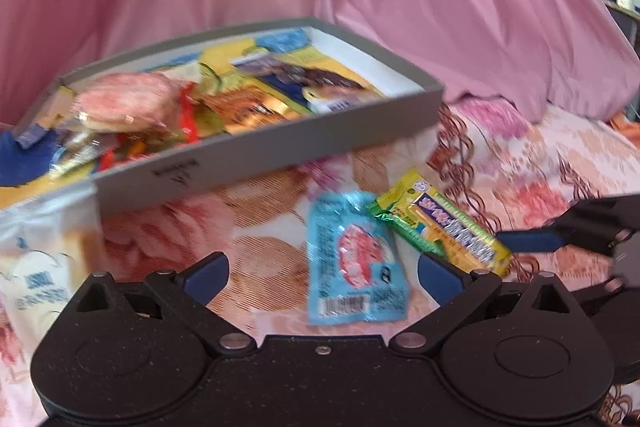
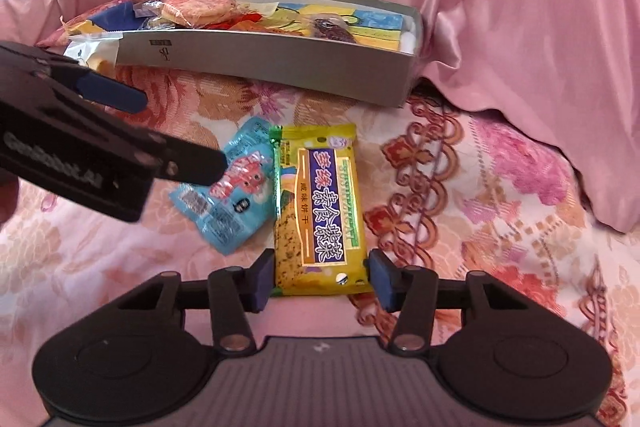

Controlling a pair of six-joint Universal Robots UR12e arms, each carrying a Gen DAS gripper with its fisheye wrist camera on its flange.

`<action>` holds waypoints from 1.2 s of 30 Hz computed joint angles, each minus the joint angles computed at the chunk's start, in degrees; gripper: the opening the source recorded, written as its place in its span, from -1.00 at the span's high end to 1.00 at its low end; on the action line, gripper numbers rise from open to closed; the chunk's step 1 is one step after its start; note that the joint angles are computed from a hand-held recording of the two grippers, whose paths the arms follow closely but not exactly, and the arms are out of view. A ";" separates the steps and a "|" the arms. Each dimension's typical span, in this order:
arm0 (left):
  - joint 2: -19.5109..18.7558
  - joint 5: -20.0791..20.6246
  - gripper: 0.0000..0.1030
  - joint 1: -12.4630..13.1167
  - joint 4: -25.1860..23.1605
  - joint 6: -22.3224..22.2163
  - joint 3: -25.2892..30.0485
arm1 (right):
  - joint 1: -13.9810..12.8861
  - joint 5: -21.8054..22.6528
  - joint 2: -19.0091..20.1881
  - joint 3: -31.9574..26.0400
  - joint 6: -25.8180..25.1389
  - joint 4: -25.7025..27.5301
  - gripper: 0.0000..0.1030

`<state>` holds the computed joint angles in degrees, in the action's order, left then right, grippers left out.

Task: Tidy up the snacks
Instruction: 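Lower right tool onto yellow candy bar while left tool approaches blue candy pack, then close left tool on blue candy pack while right tool closes on yellow candy bar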

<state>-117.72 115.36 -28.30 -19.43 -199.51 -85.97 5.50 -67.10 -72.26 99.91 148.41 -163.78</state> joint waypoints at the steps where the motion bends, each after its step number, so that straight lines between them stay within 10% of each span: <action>1: -0.32 -0.12 -0.93 -0.05 -0.21 0.45 0.21 | -0.36 0.21 -0.46 0.22 0.05 0.67 -0.03; 19: -3.28 -0.03 -0.27 -0.19 -8.55 -1.22 5.10 | -2.34 1.57 -2.04 1.12 -0.06 4.22 -0.15; 36: 6.84 -6.55 -0.26 -1.46 -16.51 -15.60 -5.35 | -1.66 3.62 -7.05 5.60 -4.00 10.01 -0.03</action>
<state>-110.88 108.81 -29.76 -35.94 -215.11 -91.32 3.84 -63.48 -79.32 105.51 144.41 -153.77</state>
